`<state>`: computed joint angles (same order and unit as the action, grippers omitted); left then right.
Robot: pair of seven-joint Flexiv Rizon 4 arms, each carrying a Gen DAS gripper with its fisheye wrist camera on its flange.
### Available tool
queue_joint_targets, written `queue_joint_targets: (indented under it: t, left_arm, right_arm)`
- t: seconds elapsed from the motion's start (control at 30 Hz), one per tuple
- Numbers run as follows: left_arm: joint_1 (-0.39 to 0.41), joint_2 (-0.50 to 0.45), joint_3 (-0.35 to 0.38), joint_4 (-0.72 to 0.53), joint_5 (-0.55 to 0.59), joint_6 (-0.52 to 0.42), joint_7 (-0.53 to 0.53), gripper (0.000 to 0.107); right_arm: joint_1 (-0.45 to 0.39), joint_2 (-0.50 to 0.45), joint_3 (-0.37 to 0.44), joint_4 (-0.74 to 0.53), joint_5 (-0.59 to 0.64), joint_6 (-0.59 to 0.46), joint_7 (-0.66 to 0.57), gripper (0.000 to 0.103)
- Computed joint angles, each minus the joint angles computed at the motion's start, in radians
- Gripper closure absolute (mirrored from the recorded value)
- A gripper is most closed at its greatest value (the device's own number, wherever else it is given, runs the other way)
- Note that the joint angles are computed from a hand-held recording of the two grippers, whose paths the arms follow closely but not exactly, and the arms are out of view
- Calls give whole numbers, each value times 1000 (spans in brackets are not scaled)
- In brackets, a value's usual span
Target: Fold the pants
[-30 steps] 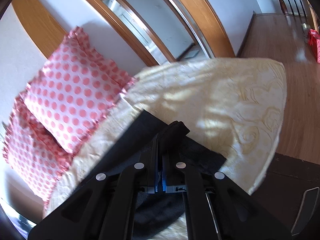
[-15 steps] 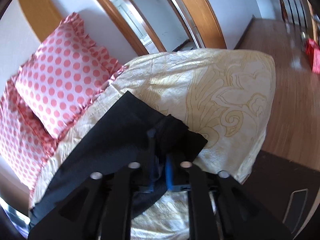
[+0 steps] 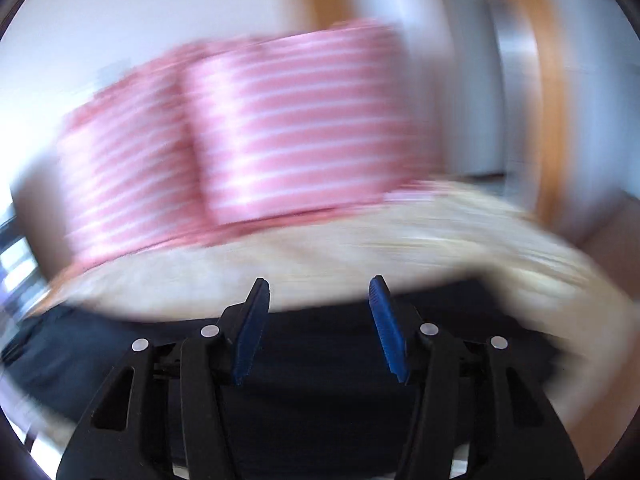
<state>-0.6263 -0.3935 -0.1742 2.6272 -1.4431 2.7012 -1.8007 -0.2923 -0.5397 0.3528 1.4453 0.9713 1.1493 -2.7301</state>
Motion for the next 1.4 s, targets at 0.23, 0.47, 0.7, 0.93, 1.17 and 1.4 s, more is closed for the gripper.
queue_joint_targets:
  t: [0.23, 0.47, 0.7, 0.93, 1.17, 1.4]
  left_arm:
    - [43, -99, 24, -138, 224, -117, 208, 11]
    - [63, -144, 30, -135, 313, -149, 122, 10]
    - [54, -174, 62, -133, 369, -150, 148, 6]
    - [50, -196, 68, -151, 357, -141, 186, 6]
    - [57, -196, 66, -153, 362, -139, 192, 6]
    - [47, -203, 63, -167, 326, -144, 233, 6]
  right_arm:
    - [225, -37, 55, -83, -181, -411, -130, 51]
    - [504, -144, -14, -153, -466, -454, -32, 59]
    - [580, -212, -11, -154, -625, -333, 26, 59]
    - [586, -274, -8, -234, -697, -399, 106, 61]
    - [576, -263, 7, -201, -687, -350, 67, 99]
    - [613, -285, -10, -181, -754, -217, 89, 99]
